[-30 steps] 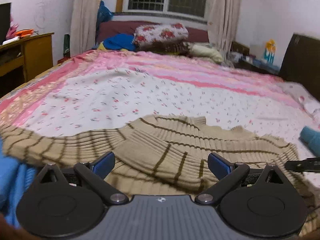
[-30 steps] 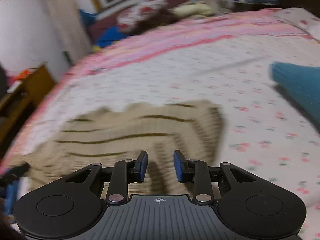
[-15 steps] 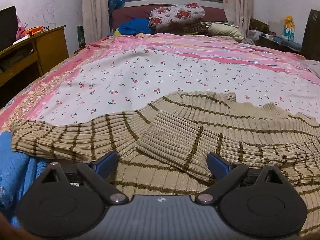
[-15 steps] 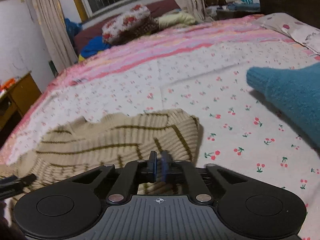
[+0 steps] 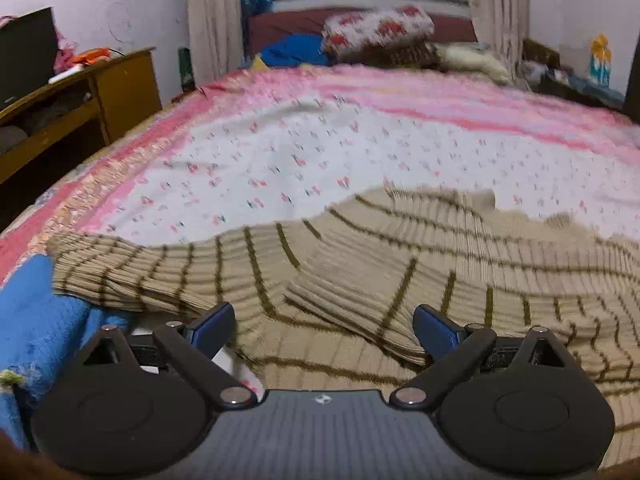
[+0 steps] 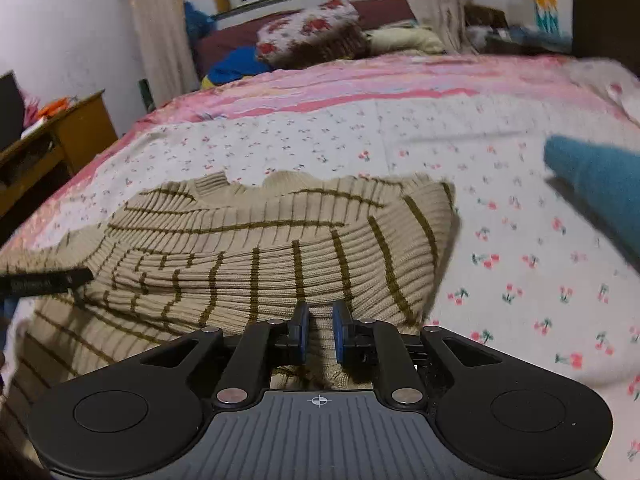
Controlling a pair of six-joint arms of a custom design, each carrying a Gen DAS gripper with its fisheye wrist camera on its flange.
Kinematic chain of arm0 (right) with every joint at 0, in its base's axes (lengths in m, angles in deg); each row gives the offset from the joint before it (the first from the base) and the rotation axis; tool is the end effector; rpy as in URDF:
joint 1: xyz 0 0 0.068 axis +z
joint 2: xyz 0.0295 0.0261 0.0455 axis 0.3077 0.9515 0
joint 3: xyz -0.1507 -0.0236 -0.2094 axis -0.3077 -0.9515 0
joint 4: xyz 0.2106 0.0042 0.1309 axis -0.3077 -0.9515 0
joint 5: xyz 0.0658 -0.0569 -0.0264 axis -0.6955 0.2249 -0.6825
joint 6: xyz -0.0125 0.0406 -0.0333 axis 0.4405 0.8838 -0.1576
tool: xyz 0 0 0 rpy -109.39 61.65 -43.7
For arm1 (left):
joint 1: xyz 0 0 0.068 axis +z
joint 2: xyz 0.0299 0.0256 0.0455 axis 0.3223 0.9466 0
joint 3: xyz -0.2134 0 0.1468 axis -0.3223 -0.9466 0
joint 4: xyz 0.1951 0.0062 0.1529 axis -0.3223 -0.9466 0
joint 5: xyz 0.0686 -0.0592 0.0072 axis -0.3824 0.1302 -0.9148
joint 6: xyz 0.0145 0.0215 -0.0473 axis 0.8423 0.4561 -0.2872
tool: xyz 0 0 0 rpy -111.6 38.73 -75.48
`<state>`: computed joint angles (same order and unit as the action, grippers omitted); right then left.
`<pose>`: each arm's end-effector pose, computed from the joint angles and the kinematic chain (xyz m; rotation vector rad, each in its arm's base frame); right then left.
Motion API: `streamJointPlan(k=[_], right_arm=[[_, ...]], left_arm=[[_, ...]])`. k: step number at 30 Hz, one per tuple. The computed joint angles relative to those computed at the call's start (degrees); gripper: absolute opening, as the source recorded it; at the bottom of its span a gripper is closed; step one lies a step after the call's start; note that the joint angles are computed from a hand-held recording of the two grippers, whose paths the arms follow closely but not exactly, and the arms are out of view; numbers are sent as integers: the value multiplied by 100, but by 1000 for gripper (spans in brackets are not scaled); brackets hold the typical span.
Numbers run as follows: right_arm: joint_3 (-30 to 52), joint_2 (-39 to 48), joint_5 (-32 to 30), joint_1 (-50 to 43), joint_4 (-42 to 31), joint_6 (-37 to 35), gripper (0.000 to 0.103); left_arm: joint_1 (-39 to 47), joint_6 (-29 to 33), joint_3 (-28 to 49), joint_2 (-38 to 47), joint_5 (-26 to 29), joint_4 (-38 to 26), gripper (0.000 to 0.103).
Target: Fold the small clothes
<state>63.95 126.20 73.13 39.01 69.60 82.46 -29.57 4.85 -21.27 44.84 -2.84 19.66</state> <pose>0.2083 0.0833 0.1620 -0.2780 2.2693 0.3661 0.1705 -0.1524 0.1627 -0.4335 2.2300 0.2495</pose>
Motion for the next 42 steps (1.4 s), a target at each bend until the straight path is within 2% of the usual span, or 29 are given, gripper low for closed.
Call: streamJointPlan(k=[2,5,10,12,13,16,18,21,22,24,28,31,34,42], right_arm=[[-104,-132,-232,-133,81,139,17],[-181,-144,-270,-115,144,167,17],[-344,-346,-361,-83,327,235,17],[-415,-416,-357,-55,385,227,17],[-442,-414,-354,-36,432,220,17],[-456,-386,-401,0,506,265,17],[-489,-401,-367,70,585,283,17],[-508,-365,-335,146,640,265,17],[-502,-337,-323,175,635,270,17],[-512,-308,-314,209,671,267,17],[-565,-294,-317,251,775,276,17],[-573,-237,-348,244,826,295,17],[-584,-226,-348,244,851,300,17],[-605,-180,-397,217,915,310,17]], left_arm=[[-91,-312,-81,-228,-158,-239,102],[-171,-812,-332,-757,-310,-700,102],[-123,-1823,-654,-1933,-690,-2122,102],[146,-1831,-760,-2444,-698,-2483,101],[480,-1538,-852,-2823,-623,-2493,101],[1573,-468,-1158,-3785,-200,-2019,97],[2365,151,-1338,-4205,312,-1584,89],[3221,732,-1553,-4539,1087,-1055,77],[3413,840,-1615,-4565,1280,-914,75],[3598,865,-1689,-4496,1501,-738,72],[3956,746,-1917,-4745,1997,-580,72],[4230,853,-1886,-4519,2196,-358,72],[4851,1045,-1834,-4201,2826,-88,72],[4467,672,-2011,-4026,2371,272,77]])
